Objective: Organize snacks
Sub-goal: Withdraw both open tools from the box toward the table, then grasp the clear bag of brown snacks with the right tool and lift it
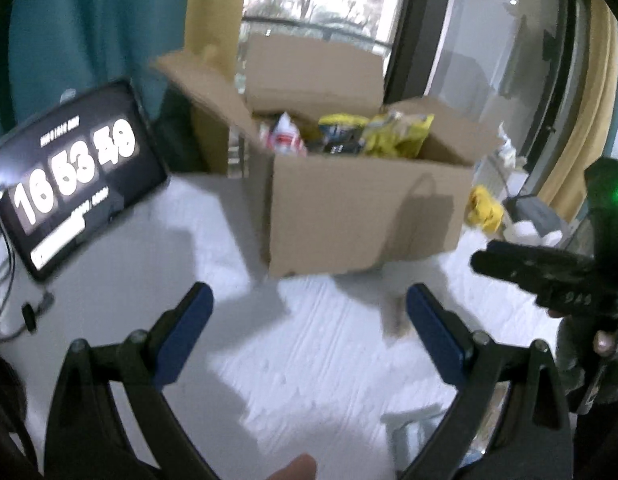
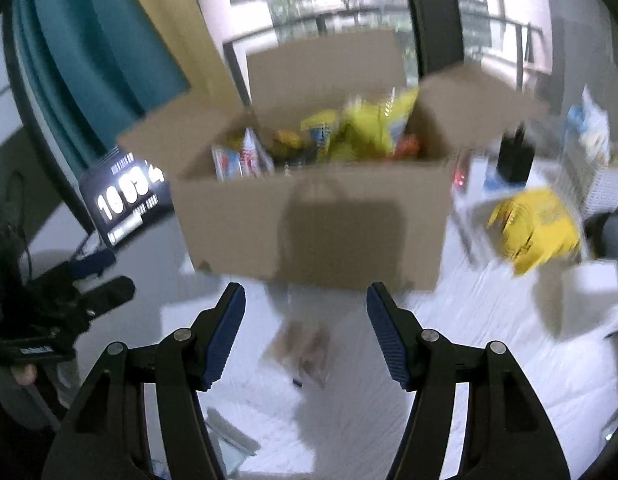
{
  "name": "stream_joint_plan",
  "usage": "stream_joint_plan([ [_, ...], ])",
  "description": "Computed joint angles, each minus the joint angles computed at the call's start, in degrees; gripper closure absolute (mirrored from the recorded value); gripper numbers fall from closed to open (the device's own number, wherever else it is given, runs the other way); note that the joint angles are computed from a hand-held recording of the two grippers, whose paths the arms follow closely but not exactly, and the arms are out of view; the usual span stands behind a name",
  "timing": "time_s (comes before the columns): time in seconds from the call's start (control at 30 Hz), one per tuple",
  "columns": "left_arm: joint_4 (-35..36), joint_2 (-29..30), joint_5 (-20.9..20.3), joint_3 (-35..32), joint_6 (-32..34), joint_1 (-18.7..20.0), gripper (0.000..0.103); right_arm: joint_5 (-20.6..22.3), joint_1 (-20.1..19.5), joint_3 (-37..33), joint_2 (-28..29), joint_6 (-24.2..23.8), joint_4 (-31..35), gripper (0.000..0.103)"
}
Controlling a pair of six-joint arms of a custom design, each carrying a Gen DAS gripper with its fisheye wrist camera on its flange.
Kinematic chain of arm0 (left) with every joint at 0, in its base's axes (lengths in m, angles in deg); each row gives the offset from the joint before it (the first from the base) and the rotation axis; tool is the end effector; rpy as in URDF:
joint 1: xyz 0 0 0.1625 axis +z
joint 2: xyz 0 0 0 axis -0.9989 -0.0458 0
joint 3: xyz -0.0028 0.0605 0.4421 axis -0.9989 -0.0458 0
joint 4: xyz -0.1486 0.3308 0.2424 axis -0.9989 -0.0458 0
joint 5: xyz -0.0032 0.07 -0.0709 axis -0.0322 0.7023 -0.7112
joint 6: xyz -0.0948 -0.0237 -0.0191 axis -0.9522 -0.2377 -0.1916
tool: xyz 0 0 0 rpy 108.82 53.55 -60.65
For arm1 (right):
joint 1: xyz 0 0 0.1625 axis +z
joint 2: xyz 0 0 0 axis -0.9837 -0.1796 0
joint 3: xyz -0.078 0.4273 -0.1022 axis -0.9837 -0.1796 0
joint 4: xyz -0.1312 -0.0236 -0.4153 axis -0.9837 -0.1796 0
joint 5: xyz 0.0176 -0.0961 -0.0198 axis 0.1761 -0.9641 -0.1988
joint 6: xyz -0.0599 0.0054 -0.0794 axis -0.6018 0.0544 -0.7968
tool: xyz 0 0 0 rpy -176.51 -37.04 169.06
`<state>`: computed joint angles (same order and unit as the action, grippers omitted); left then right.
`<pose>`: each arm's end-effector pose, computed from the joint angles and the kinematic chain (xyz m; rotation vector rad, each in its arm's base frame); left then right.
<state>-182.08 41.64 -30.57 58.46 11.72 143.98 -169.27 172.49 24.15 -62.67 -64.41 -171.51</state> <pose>-0.1845 -0.6468 0.0797 0.3890 2.3833 -1.0331 0.1251 -0.6784 0.1751 0.7077 -2.3240 0.6951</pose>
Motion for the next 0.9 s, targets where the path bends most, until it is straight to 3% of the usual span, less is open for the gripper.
stream_joint_plan([
  [0.13,0.7,-0.2,-0.3,1.2,-1.9,0.8,0.005,-3.2,-1.3,-2.6,2.9,3.7,4.3,0.027],
  [0.43,1.9,-0.7,-1.7,3.0,-5.1,2.1,0.005,-6.0,-3.1,-8.2,7.6,9.2,12.2,0.026],
  [0.5,2.2,-0.7,-1.8,3.4,-5.5,1.9,0.005,-5.4,-3.1,-8.4,7.9,9.0,11.3,0.026],
  [0.53,2.1,-0.6,-1.8,3.6,-5.5,1.8,0.005,-5.3,-3.1,-8.4,7.8,9.1,11.4,0.03],
  [0.57,2.1,-0.7,-2.1,3.9,-5.5,1.6,0.005,-4.7,-3.2,-8.3,7.5,9.3,12.0,0.048],
  [0.6,2.1,-0.7,-2.2,4.2,-5.5,1.3,0.005,-4.2,-3.3,-8.2,7.2,9.7,12.7,0.051],
  [0.67,2.0,-0.9,-2.7,4.9,-5.0,0.6,0.005,-4.3,-3.2,-7.4,6.6,9.1,11.9,0.057],
  [0.9,2.8,-0.6,-4.9,6.6,-4.7,-0.7,0.005,-2.2,-3.1,-1.3,1.9,6.1,6.2,0.058],
])
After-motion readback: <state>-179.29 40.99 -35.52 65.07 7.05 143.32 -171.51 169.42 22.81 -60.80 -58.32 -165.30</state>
